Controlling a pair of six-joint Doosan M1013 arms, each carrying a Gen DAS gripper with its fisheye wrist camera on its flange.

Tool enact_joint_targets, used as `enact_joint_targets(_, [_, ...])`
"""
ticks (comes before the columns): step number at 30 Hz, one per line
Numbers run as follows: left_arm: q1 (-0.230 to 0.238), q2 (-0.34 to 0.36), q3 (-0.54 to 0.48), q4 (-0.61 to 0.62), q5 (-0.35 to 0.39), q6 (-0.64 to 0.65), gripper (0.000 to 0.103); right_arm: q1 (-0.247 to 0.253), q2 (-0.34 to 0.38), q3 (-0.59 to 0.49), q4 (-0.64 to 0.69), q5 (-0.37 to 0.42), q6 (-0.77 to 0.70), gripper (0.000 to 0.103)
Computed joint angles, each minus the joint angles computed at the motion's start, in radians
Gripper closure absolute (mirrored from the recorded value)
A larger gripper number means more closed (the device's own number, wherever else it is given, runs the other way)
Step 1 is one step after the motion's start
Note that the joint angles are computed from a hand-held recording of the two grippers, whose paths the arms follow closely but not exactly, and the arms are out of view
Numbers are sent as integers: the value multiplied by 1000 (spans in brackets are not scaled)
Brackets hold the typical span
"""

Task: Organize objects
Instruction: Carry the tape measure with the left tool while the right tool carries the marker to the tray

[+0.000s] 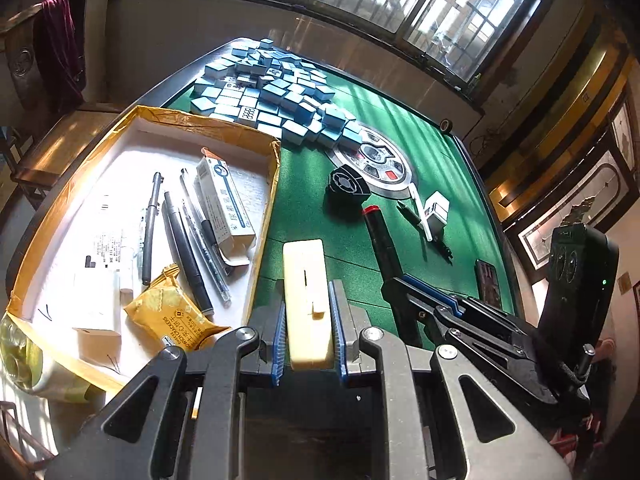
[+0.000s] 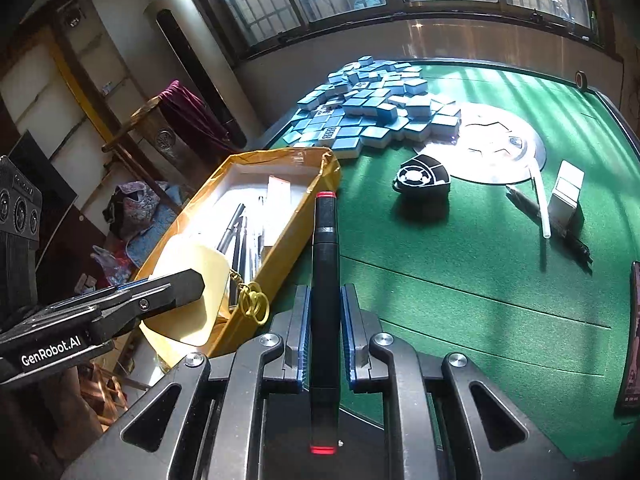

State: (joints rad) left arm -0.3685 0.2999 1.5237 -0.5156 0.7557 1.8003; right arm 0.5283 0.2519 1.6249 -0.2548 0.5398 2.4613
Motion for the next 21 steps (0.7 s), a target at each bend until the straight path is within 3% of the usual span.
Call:
enact_joint_targets(10, [80, 4, -14, 116, -78, -176, 87, 9, 96, -116, 201, 22, -264, 90])
enact_joint_targets(21, [133, 85, -68, 290, -43, -358, 86, -5, 195, -239, 330, 95, -433, 90])
